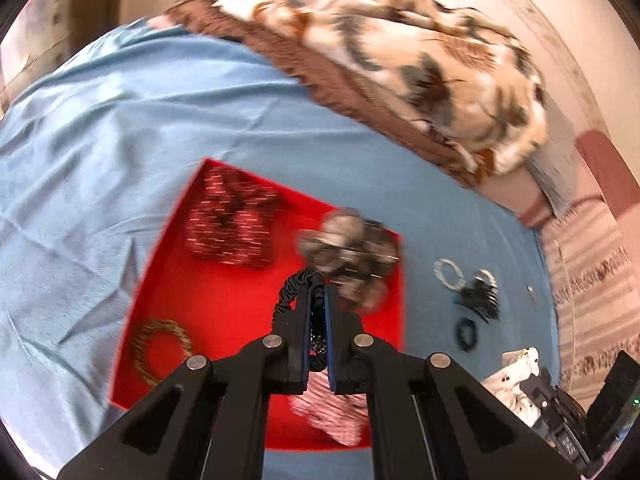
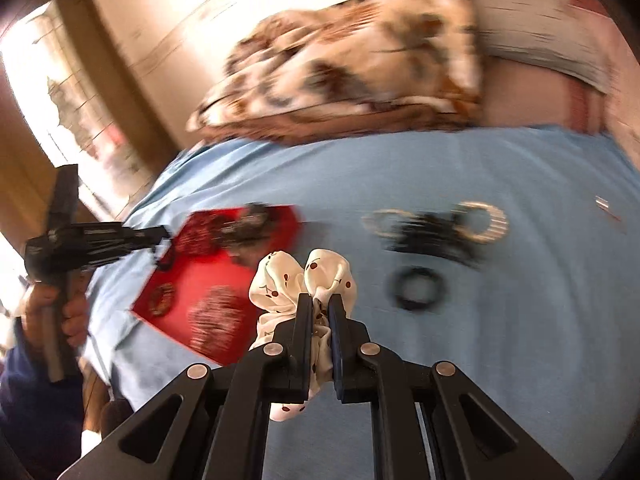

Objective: Organize jewelry
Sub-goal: 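Carry both items into the red tray and open both tools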

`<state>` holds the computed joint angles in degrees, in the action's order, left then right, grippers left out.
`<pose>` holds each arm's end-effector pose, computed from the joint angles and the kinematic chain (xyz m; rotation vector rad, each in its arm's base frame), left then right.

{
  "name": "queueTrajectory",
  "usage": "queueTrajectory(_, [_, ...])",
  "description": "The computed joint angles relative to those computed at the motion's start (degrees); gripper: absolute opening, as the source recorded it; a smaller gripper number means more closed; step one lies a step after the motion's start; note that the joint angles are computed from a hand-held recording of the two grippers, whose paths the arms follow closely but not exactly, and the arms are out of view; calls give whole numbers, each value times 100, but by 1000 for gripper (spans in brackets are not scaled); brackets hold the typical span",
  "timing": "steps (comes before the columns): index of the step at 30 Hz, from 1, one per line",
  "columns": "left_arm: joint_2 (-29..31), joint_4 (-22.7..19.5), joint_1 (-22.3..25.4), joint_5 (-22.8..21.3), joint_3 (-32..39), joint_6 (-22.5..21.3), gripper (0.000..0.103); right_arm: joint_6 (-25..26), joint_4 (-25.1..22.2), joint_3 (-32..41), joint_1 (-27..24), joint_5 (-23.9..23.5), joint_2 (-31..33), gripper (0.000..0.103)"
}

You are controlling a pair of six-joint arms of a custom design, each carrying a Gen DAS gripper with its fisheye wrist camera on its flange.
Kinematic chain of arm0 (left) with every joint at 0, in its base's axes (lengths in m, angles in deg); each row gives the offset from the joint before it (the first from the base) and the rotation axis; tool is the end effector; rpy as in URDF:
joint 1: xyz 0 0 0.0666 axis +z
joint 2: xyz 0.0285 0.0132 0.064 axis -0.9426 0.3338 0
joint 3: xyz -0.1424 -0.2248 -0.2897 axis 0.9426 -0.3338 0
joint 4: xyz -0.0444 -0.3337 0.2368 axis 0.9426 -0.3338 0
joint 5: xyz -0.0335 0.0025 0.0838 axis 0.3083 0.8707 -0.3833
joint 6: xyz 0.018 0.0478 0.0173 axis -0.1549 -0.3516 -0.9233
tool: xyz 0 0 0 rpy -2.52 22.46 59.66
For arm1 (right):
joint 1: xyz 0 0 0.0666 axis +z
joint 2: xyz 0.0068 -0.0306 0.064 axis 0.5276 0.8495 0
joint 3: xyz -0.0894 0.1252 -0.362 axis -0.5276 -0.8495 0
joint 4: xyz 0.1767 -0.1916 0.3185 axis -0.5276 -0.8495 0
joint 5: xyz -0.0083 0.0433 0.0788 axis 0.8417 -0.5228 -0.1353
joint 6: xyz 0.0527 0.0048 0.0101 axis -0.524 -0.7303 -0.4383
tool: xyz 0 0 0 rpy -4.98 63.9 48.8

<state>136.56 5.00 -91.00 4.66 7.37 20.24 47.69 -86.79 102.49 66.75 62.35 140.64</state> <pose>0.4318 -0.1660 0.5334 -0.1801 2.6184 -0.4665 0.3087 0.2160 0.5214 -0.0899 2.3941 0.5967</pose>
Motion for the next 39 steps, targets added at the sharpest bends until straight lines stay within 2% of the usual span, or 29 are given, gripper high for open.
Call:
queueTrajectory(3, [25, 20, 176, -133, -155, -38, 6, 51, 134, 430, 210, -107, 636, 9])
queueTrajectory(6, [-46, 125, 327, -13, -414, -58, 6, 37, 250, 860, 320, -311, 1263, 9])
queueTrajectory(9, [-42, 75, 395, -266, -545, -106, 6, -64, 335, 1303, 336, -640, 1890, 9])
queueTrajectory(11, [-38, 139, 488, -278, -627, -92, 6, -150, 346, 1525, 345, -778, 2223, 9])
queueTrajectory(17, [67, 359, 631, -335, -660, -26, 6, -200, 324, 1943, 373, -877, 2947, 10])
queueTrajectory(19, [74, 406, 651, -313, -672, 15, 12, -207, 289, 1996, 386, -894, 3040, 12])
queueTrajectory(21, [36, 458, 629, -463, -677, 64, 26, -144, 281, 2022, 417, -860, 3064, 13])
queueTrajectory(26, [-118, 500, 555, -692, -578, 43, 47, 308, 229, 2093, 538, -600, 2993, 44])
queueTrajectory(27, [-146, 518, 546, -706, -556, 57, 51, 352, 225, 2075, 545, -547, 2949, 46])
queueTrajectory(31, [-296, 415, 453, -907, -436, 152, 54, 434, 268, 1846, 538, -436, 2581, 56])
queueTrajectory(35, [-504, 102, 161, -1588, -364, 181, 54, 520, 253, 1326, 456, -244, 1923, 65])
queueTrajectory(39, [-745, -118, -357, -2274, -371, 127, 63, 490, 103, 578, 212, -164, 1049, 69])
